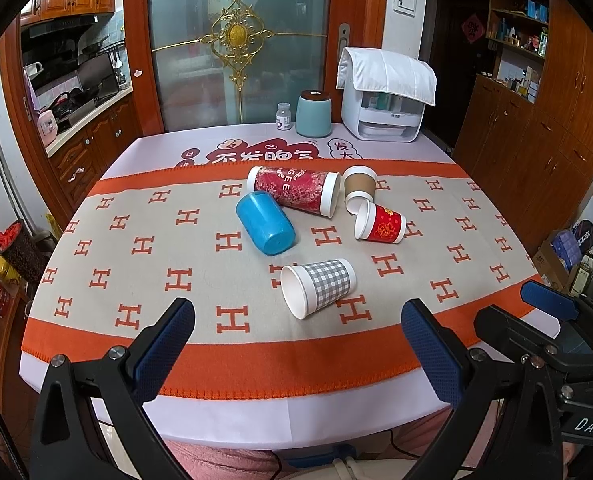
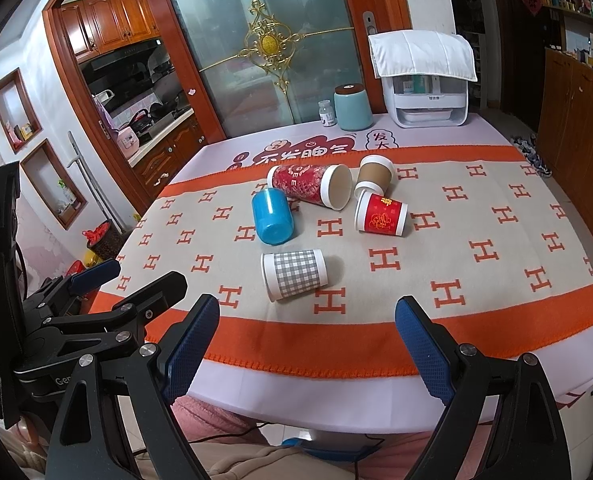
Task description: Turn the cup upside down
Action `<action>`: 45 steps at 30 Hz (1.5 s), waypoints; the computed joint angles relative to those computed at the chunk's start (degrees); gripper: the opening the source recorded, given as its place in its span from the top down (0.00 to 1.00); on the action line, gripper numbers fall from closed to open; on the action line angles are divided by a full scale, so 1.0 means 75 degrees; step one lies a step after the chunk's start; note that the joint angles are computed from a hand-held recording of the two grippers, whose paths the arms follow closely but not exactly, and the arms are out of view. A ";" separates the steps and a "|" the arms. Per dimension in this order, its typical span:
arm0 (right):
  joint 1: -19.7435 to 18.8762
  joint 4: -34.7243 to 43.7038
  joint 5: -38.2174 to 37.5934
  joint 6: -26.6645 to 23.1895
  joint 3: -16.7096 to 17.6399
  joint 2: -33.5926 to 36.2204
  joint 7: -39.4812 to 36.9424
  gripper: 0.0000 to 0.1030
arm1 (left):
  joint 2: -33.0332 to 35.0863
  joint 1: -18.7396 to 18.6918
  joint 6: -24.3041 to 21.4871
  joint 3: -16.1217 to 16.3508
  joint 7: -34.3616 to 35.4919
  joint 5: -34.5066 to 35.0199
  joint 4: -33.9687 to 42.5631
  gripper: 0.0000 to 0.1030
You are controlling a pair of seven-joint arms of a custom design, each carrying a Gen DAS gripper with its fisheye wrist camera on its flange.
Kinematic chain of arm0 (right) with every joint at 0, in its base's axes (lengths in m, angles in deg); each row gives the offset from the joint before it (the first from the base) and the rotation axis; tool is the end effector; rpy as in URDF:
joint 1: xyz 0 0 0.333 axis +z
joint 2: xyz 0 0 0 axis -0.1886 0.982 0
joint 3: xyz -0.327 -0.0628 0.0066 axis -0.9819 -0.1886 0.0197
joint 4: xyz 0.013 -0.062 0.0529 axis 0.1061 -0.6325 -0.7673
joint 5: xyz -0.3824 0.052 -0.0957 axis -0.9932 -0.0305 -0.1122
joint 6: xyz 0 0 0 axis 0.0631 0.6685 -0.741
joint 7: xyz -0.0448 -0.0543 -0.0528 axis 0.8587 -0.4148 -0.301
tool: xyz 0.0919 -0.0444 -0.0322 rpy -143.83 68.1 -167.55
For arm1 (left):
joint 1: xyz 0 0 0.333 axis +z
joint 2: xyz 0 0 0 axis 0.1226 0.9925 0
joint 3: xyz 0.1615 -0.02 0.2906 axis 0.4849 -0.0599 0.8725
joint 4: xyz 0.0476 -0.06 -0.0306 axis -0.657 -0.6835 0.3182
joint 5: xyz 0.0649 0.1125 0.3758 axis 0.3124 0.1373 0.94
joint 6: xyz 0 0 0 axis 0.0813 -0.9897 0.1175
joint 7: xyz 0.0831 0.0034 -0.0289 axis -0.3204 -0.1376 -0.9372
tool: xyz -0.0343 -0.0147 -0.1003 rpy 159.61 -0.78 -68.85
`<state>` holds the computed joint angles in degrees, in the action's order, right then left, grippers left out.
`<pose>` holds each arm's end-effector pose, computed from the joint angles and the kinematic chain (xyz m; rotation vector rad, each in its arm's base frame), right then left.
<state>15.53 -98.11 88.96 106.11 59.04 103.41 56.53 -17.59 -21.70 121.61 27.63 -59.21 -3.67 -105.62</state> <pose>0.5775 0.3905 0.6228 -2.0411 1.2833 -0.2166 0.5279 -0.4080 0.5873 -2.0119 1.4505 -0.6359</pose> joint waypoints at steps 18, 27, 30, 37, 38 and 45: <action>-0.0009 -0.0040 0.0025 0.0042 -0.0002 -0.0004 -0.0026 0.12 | 0.0033 -0.0014 -0.0039 -0.0001 0.0063 -0.0053 0.0077 0.01; 0.0030 0.0197 -0.0009 -0.0136 -0.0051 0.0188 0.0209 0.12 | 0.0124 0.0123 0.0453 0.0065 0.0792 -0.0260 0.0140 0.01; 0.0058 0.0437 -0.0178 -0.0225 -0.0119 0.0346 0.0445 0.12 | 0.0249 0.0076 0.0258 0.0135 0.1120 0.0002 0.0345 0.01; 0.0050 0.1602 -0.0507 -0.0790 -0.0275 0.1174 0.0832 0.12 | 0.0636 0.0270 0.0467 0.0226 0.2621 -0.0418 0.0700 0.01; 0.0038 0.1836 -0.0487 -0.0933 -0.0274 0.1349 0.0858 0.12 | 0.0749 0.0277 0.0451 0.0242 0.2906 -0.0483 0.0797 0.01; 0.0097 0.3830 -0.0380 -0.2183 -0.0381 0.2951 0.1272 0.17 | 0.1791 0.0469 0.0579 0.0332 0.5048 -0.1600 0.1583 0.01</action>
<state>16.26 -69.38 86.10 89.74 56.18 125.55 66.06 -4.15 -18.18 125.95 30.12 -21.35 -15.68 -93.75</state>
